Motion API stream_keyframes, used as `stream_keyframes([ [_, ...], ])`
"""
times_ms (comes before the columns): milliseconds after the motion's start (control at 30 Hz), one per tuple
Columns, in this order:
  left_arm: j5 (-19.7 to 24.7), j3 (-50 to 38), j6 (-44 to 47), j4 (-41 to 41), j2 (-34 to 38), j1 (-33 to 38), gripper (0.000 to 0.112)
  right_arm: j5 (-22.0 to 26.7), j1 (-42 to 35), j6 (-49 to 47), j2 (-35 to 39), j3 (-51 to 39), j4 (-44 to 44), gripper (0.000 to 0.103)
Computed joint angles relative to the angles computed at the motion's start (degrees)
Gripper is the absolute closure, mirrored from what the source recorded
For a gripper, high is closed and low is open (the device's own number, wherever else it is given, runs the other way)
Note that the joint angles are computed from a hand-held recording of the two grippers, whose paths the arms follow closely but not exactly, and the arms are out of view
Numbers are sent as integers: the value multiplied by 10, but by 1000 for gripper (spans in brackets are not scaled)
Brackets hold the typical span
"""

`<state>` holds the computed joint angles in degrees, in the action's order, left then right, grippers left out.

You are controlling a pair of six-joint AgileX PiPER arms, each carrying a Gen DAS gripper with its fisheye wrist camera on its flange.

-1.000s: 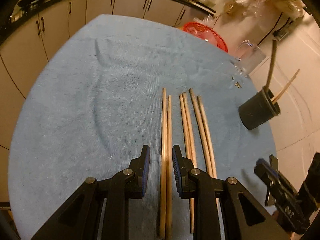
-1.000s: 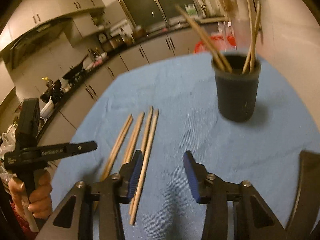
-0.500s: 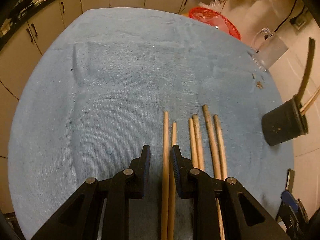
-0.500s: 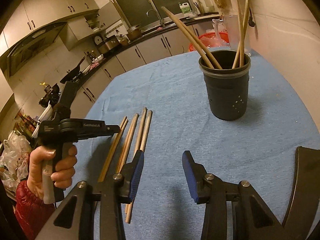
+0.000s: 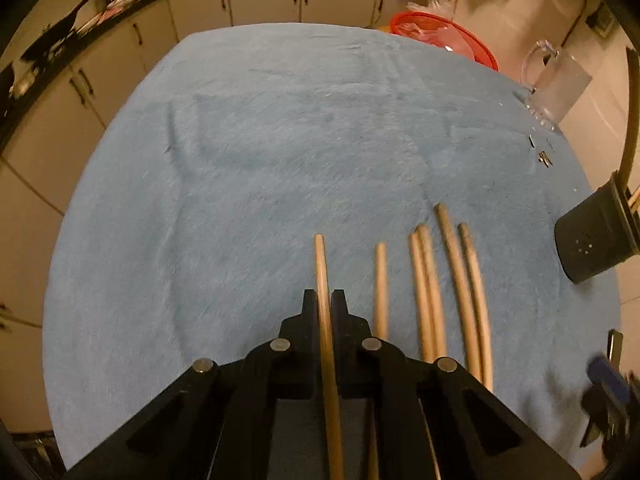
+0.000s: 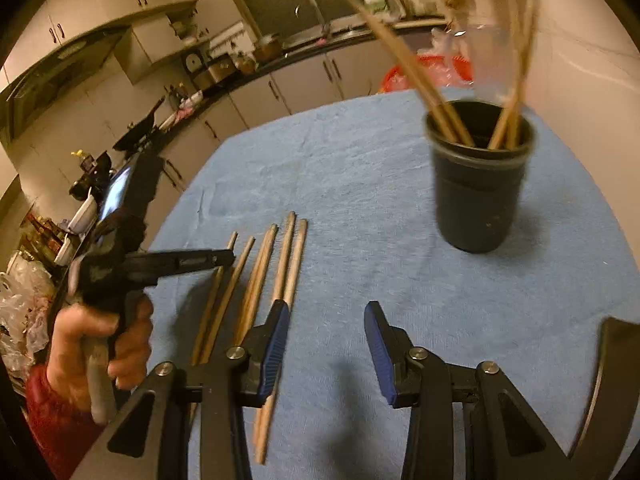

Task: Organize utensils
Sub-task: 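Move both open tools back to the chopstick row and grasp one each, then lift the held chopsticks upright and carry them toward the black cup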

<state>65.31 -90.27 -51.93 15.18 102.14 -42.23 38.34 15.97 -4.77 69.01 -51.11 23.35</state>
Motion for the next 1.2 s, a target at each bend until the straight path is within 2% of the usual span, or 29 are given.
stream_keyframes([
  [100,-22,63,-20,5,-45,-4,106,30,10,3,73,-69,1,65],
  [233,-43,86,1,-12,-61,6,106,76,28,28,188,-182,-12,65],
  [400,-47,90,25,-30,-66,14,106,114,50,102,301,-304,-90,74],
  [533,-62,114,33,-32,-82,15,106,145,70,147,346,-360,-159,75],
  [600,-68,118,39,-36,-83,18,106,163,74,142,365,-382,-157,78],
  [733,-63,110,44,-38,-78,20,106,178,112,175,386,-408,-234,78],
  [833,-53,86,44,-28,-60,20,106,189,142,201,397,-423,-295,87],
  [867,-52,81,38,-21,-54,19,106,185,143,206,398,-422,-302,93],
  [933,-61,76,24,-16,-48,17,106,168,134,198,393,-413,-284,95],
  [1000,-98,97,39,-45,-66,27,106,139,118,183,372,-385,-250,96],
  [1067,-119,117,22,-35,-93,22,106,90,97,153,322,-333,-198,96],
  [1200,-119,126,-33,26,-152,-15,106,-4,74,82,189,-223,-117,96],
])
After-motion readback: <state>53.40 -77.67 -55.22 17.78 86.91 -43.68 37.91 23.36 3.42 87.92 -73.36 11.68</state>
